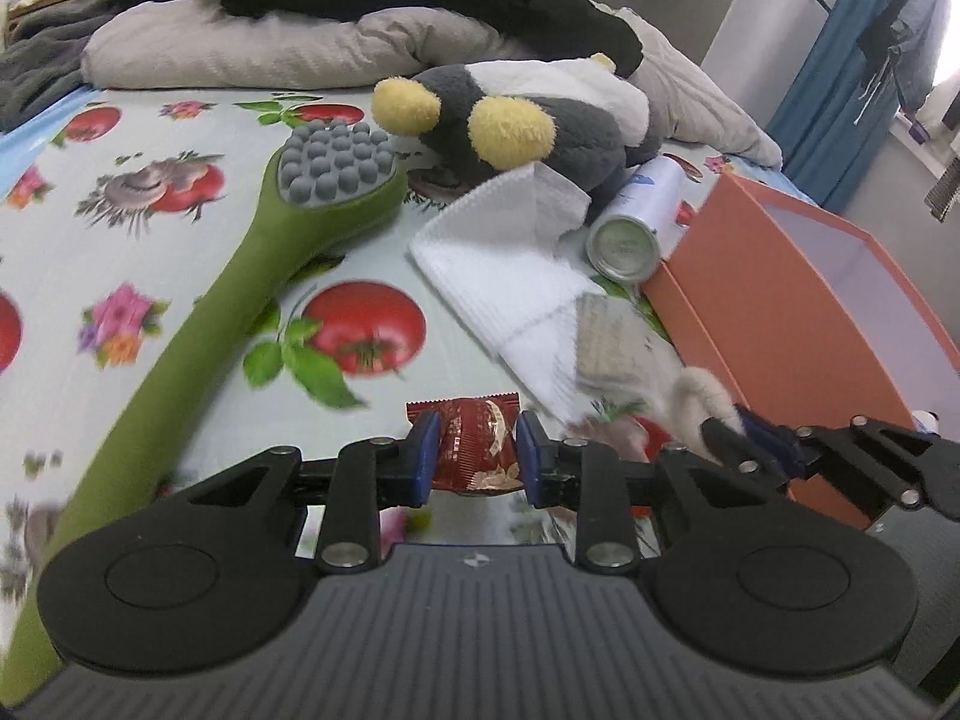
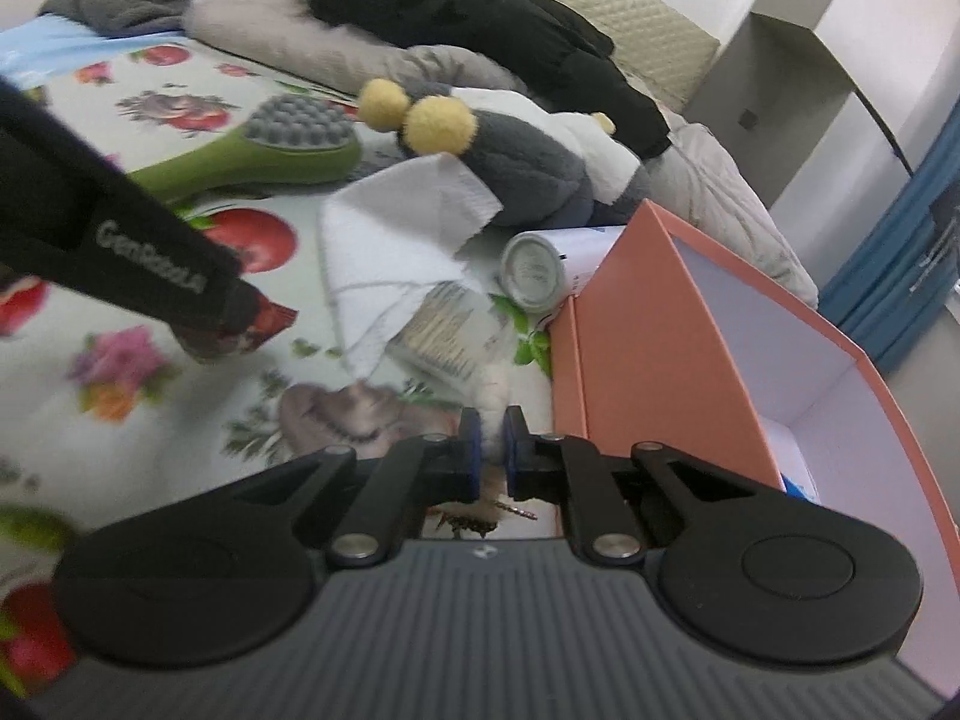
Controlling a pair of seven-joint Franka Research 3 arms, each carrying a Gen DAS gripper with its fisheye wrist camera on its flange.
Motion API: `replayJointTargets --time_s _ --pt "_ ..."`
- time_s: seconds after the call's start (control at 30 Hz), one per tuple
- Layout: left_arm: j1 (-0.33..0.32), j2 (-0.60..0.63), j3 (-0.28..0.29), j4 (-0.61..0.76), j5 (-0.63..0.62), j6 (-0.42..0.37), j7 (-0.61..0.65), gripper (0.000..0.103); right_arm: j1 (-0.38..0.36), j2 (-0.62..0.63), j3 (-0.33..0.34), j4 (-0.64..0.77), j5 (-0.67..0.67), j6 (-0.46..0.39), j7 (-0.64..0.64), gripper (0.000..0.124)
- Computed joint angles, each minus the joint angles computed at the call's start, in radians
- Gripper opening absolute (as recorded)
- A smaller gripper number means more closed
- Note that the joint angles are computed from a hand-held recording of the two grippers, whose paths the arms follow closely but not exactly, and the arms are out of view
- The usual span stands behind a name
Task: Organize soft objects
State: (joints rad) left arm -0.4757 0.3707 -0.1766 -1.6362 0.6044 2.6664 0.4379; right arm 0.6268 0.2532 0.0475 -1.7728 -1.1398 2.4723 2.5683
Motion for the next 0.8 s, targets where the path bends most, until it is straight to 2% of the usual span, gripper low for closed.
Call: replayJointTargets --time_s 0.2,0.47,0.63,0.73,0.8 --pt "-0.033 -0.114 -0.009 -0.126 0.063 -0.019 -0.151 0.032 -0.019 -0.114 0.033 -0.140 -0.014 0.059 -0.025 0.011" --pt "-0.046 -0.231 -0.082 -0.251 0.127 -0.112 -0.286 0.032 -0.087 -0.271 0.111 -0.343 0.097 0.182 -0.165 0.011" --pt "-0.029 -0.299 -0.122 -0.337 0.077 -0.115 -0.315 0.033 -0.124 -0.332 0.147 -0.425 0.202 0.271 -0.251 0.013" --pt "-0.021 -0.320 -0.138 -0.359 0.048 -0.125 -0.312 0.033 -0.140 -0.344 0.153 -0.452 0.352 0.328 -0.344 0.014" --pt "-0.019 -0.320 -0.147 -0.353 0.032 -0.147 -0.301 0.036 -0.147 -0.351 0.151 -0.471 0.479 0.372 -0.419 0.024"
